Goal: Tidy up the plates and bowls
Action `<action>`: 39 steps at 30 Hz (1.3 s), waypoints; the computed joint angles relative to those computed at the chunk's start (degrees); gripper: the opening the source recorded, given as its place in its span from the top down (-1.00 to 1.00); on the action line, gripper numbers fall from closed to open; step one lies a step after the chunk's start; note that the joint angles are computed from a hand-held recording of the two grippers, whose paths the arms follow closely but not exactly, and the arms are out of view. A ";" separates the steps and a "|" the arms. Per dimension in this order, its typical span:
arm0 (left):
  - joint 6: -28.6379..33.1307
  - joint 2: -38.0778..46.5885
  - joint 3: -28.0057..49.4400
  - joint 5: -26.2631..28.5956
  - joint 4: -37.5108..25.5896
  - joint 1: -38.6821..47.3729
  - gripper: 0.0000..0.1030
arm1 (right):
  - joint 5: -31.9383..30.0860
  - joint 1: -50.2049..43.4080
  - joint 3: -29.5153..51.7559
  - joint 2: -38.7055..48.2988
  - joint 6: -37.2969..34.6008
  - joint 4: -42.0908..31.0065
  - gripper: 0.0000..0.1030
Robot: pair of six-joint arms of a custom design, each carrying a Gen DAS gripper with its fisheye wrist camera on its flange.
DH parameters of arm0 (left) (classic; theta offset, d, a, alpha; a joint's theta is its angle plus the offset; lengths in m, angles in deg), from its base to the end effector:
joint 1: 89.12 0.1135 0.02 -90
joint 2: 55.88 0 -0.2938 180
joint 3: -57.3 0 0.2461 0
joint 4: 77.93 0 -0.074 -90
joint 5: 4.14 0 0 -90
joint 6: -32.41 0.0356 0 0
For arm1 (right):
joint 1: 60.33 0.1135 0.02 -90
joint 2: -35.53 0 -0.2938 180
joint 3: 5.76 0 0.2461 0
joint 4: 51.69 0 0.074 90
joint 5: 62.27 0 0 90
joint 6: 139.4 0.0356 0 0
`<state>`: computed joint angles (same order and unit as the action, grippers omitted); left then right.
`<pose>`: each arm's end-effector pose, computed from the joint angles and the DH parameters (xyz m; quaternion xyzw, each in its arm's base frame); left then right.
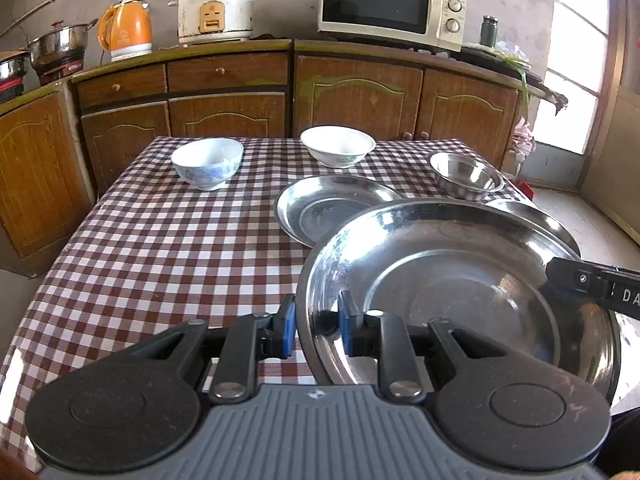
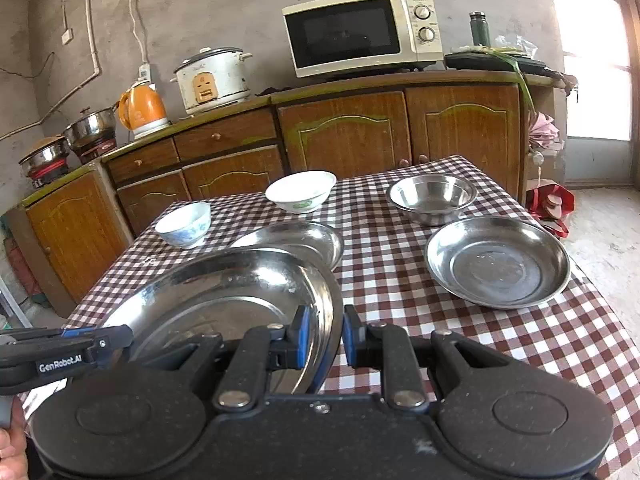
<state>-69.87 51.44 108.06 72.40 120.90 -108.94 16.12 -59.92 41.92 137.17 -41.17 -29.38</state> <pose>0.3123 -0.1038 0.1221 0.0071 0.8930 -0.0198 0.4495 0.3167 0.0094 0.1451 0.0100 0.8700 0.1246 0.4769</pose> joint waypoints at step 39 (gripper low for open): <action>0.76 9.27 4.13 0.40 0.02 -1.26 0.55 | 0.42 -1.93 0.97 10.98 -0.11 2.56 0.54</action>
<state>-69.11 60.71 112.20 72.80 120.92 -110.20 16.54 -61.85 42.90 148.15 -41.28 -26.83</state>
